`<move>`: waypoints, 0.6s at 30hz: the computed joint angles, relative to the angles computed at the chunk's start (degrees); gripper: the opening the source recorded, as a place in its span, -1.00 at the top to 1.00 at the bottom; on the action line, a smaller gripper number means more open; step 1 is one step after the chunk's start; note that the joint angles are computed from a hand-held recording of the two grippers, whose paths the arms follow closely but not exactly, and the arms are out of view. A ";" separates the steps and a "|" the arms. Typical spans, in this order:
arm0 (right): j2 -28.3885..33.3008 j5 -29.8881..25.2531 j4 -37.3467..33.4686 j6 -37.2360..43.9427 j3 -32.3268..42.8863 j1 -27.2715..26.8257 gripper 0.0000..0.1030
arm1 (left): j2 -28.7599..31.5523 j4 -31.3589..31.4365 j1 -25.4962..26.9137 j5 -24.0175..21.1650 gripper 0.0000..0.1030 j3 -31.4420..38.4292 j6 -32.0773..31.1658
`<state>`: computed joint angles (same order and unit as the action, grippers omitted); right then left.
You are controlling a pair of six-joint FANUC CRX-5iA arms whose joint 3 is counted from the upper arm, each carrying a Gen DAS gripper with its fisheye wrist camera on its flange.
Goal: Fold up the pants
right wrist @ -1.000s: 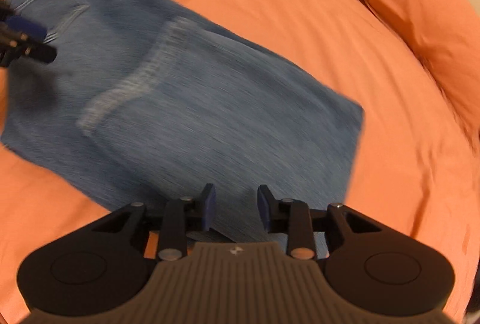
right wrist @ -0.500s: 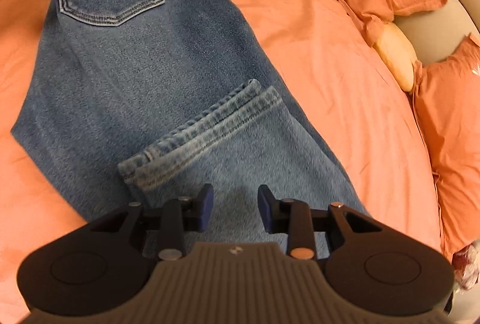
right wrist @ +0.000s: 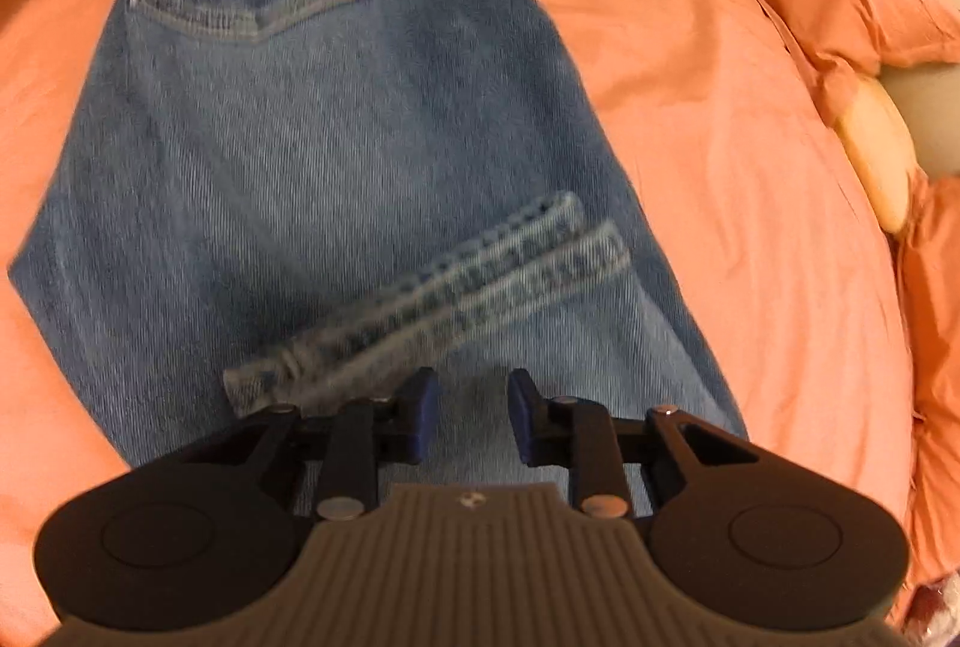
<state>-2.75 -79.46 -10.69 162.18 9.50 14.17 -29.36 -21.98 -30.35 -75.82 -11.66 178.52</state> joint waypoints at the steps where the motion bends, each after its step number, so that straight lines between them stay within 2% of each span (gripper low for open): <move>1: 0.39 0.03 0.08 -0.17 0.27 0.46 0.56 | -0.95 0.54 0.95 1.89 -0.73 -1.42 0.68; 3: 0.88 0.88 1.22 -0.30 -0.06 1.92 0.56 | -1.86 0.91 2.39 4.49 -0.75 -3.23 1.52; 10: 4.55 -1.73 8.55 -6.38 1.08 8.50 0.57 | -0.17 -0.12 4.04 6.79 -0.79 -3.94 0.76; 12: 4.57 -1.27 10.86 -7.45 0.14 10.31 0.56 | -0.06 -0.88 3.73 7.53 -0.64 -4.12 0.19; 13: 4.31 -0.81 11.76 -7.55 -0.56 11.02 0.57 | -0.15 -1.13 3.61 8.09 -0.49 -4.22 -0.08; 17: 3.36 -0.24 12.82 -9.10 -1.79 12.18 0.57 | 1.35 -5.45 -0.59 5.19 -0.11 -1.56 0.90; 18: 3.26 -0.17 12.66 -9.71 -1.83 12.12 0.56 | 1.87 -6.92 -1.96 4.50 -0.07 -0.72 1.38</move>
